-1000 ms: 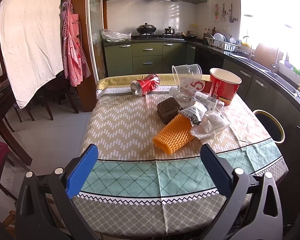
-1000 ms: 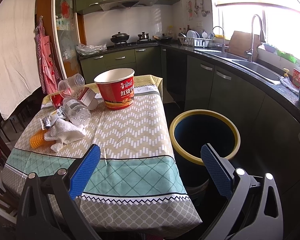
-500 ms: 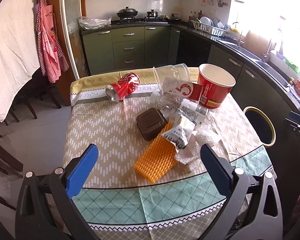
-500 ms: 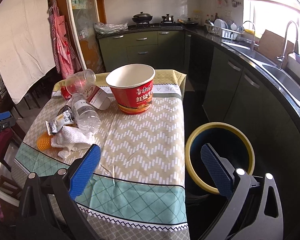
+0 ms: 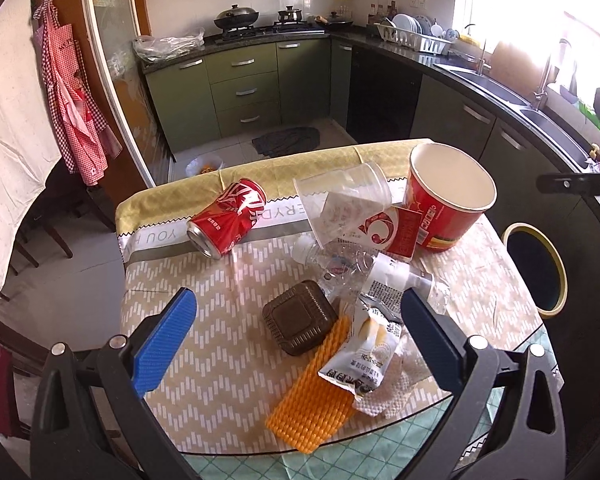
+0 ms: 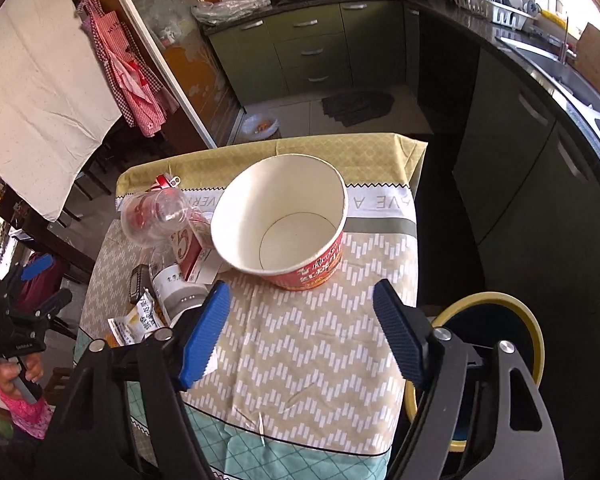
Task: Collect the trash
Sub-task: 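Reach the right gripper to the red paper noodle bowl rim and grasp, then carry the noodle bowl over the bin and open the right gripper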
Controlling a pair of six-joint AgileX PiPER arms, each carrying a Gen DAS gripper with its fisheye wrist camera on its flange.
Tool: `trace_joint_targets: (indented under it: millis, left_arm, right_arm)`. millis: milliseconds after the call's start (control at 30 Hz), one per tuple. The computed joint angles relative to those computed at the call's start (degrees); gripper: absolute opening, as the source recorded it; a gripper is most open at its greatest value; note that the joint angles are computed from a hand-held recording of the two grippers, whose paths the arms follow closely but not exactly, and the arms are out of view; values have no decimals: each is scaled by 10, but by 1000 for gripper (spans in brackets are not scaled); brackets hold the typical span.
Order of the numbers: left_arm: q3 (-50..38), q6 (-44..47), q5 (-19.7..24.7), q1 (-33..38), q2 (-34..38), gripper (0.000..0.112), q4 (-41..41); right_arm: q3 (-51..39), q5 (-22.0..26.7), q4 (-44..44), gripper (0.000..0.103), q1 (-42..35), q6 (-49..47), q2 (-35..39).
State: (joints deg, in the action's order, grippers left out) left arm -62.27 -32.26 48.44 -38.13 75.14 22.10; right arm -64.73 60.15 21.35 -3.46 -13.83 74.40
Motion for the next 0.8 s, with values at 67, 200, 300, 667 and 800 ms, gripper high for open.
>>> trace_joint_targets:
  millis: [67,200,300,667,800]
  left_arm:
    - [-9,20,-7,13,16,97,-15]
    - [-27,64,-17,40,47,97,-44]
    - [-41,82,-22,52,68,97,-52]
    - [-62,129,-39,72,108,97,-83]
    - [-60,131,-39,73,109,97,-82]
  right_arm:
    - [-52,14,-20,58,9,26,65]
    - [-134,24,-74,43,34,83,168]
    - [-178,35,-98,37,45,105,226]
    - [-267,61,-134,7,66,142,340]
    - [-265,61,-129,6,61,132,342]
